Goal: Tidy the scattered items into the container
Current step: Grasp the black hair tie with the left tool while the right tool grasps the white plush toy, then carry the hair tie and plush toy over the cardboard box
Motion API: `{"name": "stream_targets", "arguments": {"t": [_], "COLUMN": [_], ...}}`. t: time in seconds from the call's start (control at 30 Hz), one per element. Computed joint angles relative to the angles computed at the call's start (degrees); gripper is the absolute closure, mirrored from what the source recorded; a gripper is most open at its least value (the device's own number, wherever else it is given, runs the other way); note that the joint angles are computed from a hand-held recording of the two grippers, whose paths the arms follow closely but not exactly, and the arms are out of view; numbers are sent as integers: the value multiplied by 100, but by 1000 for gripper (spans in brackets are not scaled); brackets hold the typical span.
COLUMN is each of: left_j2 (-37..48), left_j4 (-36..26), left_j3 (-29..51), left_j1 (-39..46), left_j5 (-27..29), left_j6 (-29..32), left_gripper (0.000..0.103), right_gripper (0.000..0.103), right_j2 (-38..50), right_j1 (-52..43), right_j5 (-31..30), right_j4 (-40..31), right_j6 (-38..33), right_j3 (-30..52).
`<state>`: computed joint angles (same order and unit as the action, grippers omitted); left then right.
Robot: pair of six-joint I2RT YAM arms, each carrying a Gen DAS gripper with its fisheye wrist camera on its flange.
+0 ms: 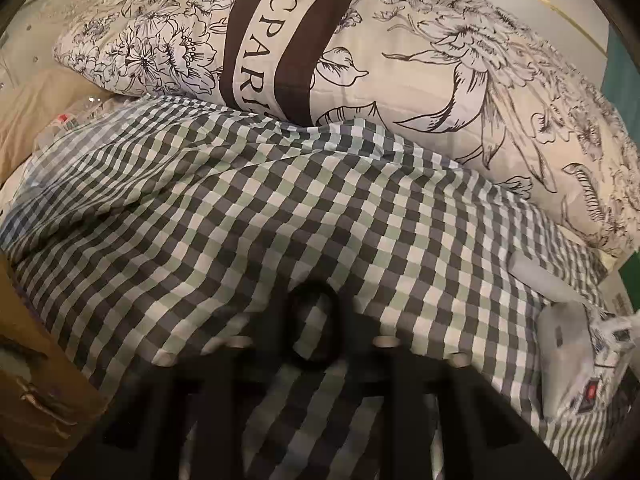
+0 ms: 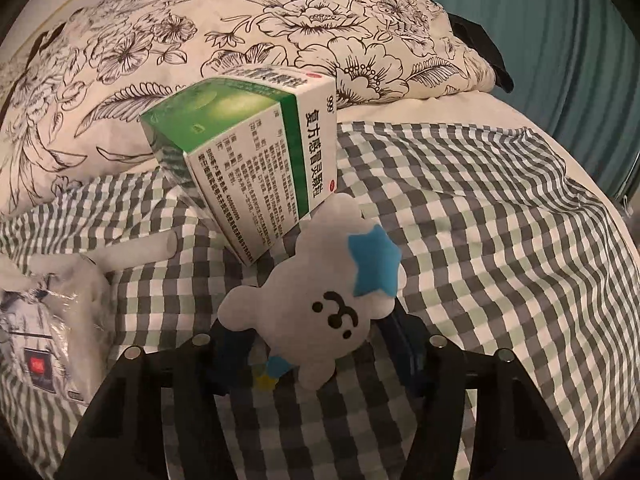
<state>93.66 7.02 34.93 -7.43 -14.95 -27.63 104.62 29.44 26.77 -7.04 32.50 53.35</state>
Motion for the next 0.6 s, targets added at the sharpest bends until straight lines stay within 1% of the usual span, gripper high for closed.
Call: {"name": "stream_targets", "arguments": {"t": [0.03,0.07,0.13,0.2,0.27,0.33,0.4,0.47,0.53,0.6], "left_j2": [-139,-296,-641,-1121,-1573,-2083,-2631,-3216,-3753,-4323], "left_j4": [-5,-88,-295,-512,-806,-1253,-1777,-2423,-3108,-3818], "left_j3": [-111,-215,-418,-673,-842,-956,-1035,-1060,-1024,-978], "left_j1": [-31,-97,-286,-597,-963,-1494,-2148,-2799,-3455,-4133], "left_j5": [2,-37,-105,-255,-435,-676,-930,-1138,-1375,-1559], "left_j6": [56,105,70,-2,-50,-241,-590,-924,-1362,-1911], "left_gripper": [98,98,99,99,99,99,99,99,99,99], "right_gripper": [53,64,64,64,65,65,65,65,65,65], "right_j2": [-26,-110,-344,-783,-1515,-2315,-3256,-4150,-4694,-4830], "right_j1": [11,29,60,155,326,553,1000,1675,2483,3365], "right_j5": [22,35,-72,-207,-261,-306,-152,149,483,881], "right_j4": [13,74,203,247,314,252,-180,-855,-1629,-2395], "right_j6": [-6,-3,7,4,110,339,654,1131,1675,2390], "right_j3": [-17,-103,-349,-742,-1386,-1971,-2439,-2710,-2725,-2544]}}
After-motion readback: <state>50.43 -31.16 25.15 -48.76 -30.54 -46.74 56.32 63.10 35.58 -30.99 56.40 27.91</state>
